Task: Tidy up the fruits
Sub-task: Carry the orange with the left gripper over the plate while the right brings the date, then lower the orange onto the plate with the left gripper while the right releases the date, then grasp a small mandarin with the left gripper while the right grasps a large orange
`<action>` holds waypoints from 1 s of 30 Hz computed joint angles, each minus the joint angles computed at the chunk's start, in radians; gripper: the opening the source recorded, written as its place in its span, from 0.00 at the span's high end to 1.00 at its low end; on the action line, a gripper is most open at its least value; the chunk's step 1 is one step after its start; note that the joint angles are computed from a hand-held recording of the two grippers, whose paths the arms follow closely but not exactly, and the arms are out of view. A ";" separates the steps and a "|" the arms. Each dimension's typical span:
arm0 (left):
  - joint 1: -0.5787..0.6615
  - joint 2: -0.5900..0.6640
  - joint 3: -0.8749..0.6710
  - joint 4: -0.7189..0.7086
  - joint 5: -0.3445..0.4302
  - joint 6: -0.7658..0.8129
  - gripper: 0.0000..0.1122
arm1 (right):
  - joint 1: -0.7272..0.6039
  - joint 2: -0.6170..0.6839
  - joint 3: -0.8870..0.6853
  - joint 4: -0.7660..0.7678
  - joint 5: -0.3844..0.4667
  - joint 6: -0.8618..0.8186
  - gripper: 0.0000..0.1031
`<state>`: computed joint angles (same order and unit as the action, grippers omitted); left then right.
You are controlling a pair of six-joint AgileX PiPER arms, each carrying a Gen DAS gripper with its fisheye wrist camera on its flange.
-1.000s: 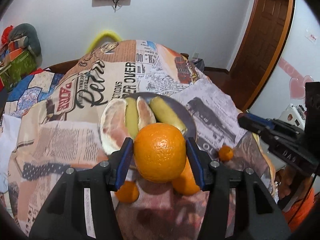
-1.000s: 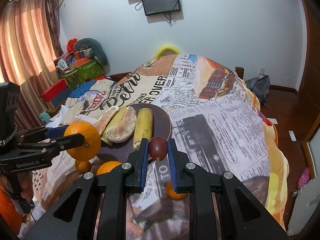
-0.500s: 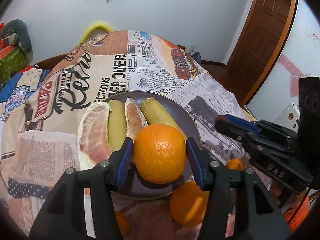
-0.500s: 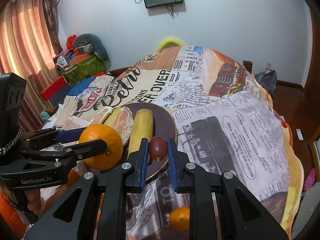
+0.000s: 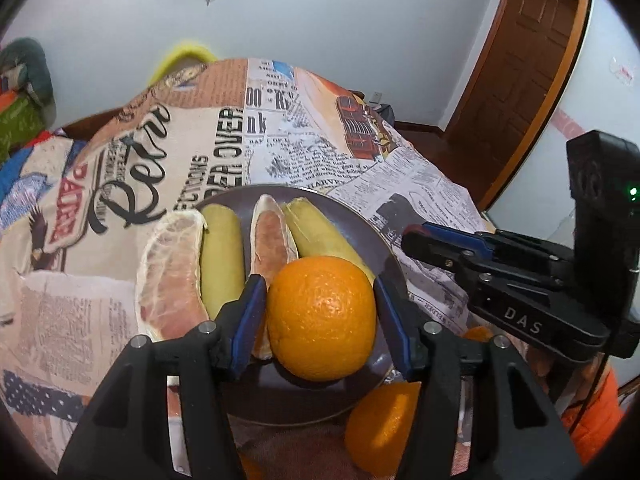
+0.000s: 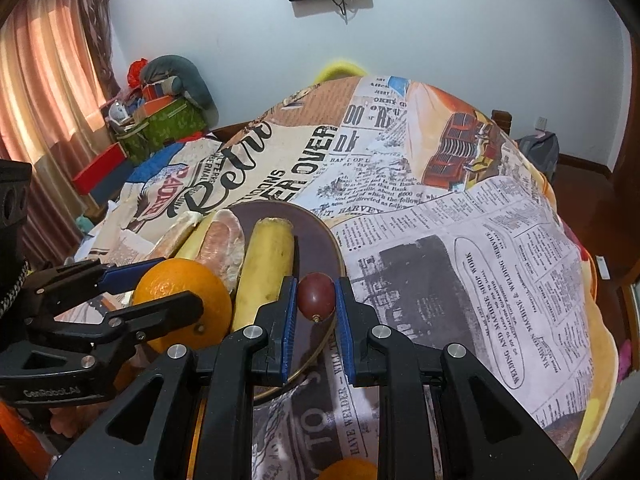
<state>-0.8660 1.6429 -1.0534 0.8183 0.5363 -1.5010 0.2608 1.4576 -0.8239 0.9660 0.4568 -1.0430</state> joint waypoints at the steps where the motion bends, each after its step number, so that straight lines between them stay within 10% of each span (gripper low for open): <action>1: 0.000 0.000 -0.005 -0.025 0.004 0.028 0.50 | 0.003 0.009 -0.007 -0.009 0.006 0.009 0.83; 7: 0.000 0.006 -0.018 -0.130 0.013 0.123 0.47 | 0.020 0.017 -0.013 -0.041 0.007 0.040 0.64; 16: -0.035 -0.061 -0.010 -0.058 0.109 0.012 0.47 | 0.009 -0.058 0.017 -0.072 0.006 0.063 0.64; 30: -0.258 -0.245 0.010 0.060 0.462 -0.131 0.47 | 0.052 -0.323 0.094 -0.271 0.050 0.297 0.62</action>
